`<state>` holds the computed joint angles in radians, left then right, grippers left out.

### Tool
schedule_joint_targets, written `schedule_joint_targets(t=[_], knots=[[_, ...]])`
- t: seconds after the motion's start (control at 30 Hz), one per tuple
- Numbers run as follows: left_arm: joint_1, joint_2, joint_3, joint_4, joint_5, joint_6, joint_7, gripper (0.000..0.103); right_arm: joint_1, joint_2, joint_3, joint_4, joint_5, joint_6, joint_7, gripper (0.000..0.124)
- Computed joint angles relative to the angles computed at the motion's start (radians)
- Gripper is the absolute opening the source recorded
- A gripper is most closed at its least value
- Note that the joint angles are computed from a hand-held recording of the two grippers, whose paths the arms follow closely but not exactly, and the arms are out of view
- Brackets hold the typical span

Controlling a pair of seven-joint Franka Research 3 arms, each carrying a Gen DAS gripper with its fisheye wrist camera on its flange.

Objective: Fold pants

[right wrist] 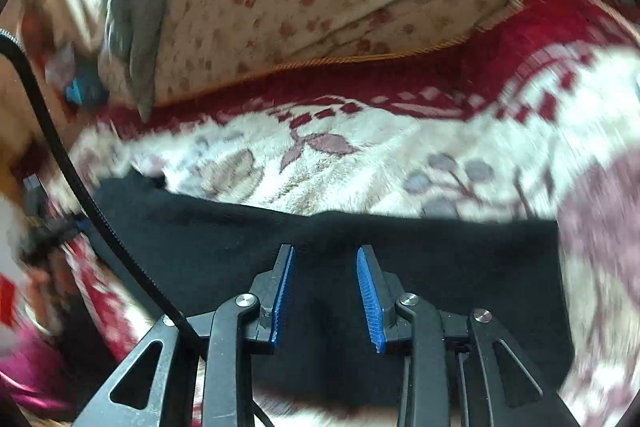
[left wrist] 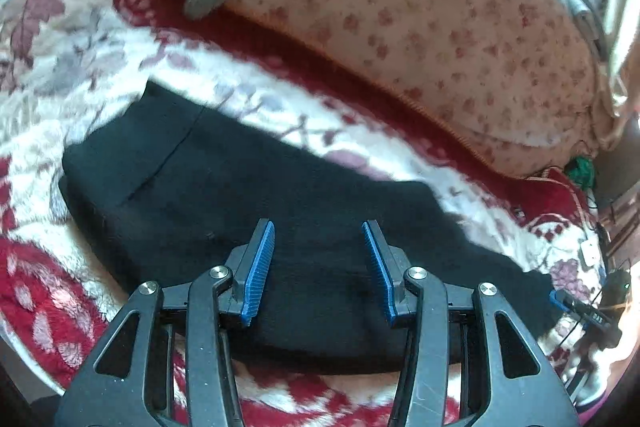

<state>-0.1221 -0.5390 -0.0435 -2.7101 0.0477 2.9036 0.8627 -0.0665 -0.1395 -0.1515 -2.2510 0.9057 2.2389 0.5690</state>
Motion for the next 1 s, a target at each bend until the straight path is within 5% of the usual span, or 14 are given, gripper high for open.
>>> schedule_joint_targets(t=[0.03,0.17,0.3,0.4,0.47,0.67,1.0], knots=[[-0.013,-0.004,0.003,0.006,-0.001,0.004,0.011,0.044,-0.014,-0.017,-0.021,-0.018,0.034,-0.037,0.021,0.050],[-0.168,0.034,0.076,0.064,-0.058,0.021,0.144,0.045,-0.056,-0.095,-0.043,-0.114,0.011,-0.048,0.091,0.052],[-0.439,0.150,0.222,0.186,-0.242,0.018,0.410,0.061,-0.079,-0.140,-0.072,-0.171,0.007,-0.069,0.124,0.052],[-0.657,0.277,0.351,0.335,-0.476,-0.052,0.683,0.062,-0.084,-0.149,-0.075,-0.192,0.007,-0.054,0.129,0.052],[-0.712,0.382,0.377,0.455,-0.580,-0.142,0.812,0.062,-0.080,-0.139,-0.082,-0.196,0.037,-0.045,0.114,0.052],[-0.670,0.677,0.329,0.816,-0.801,-0.406,1.099,0.062,-0.074,-0.099,-0.082,-0.191,0.145,-0.001,0.052,0.052],[-0.464,1.061,0.145,1.369,-0.805,-0.798,1.249,0.062,-0.098,-0.083,-0.086,-0.188,0.218,-0.045,-0.019,0.052]])
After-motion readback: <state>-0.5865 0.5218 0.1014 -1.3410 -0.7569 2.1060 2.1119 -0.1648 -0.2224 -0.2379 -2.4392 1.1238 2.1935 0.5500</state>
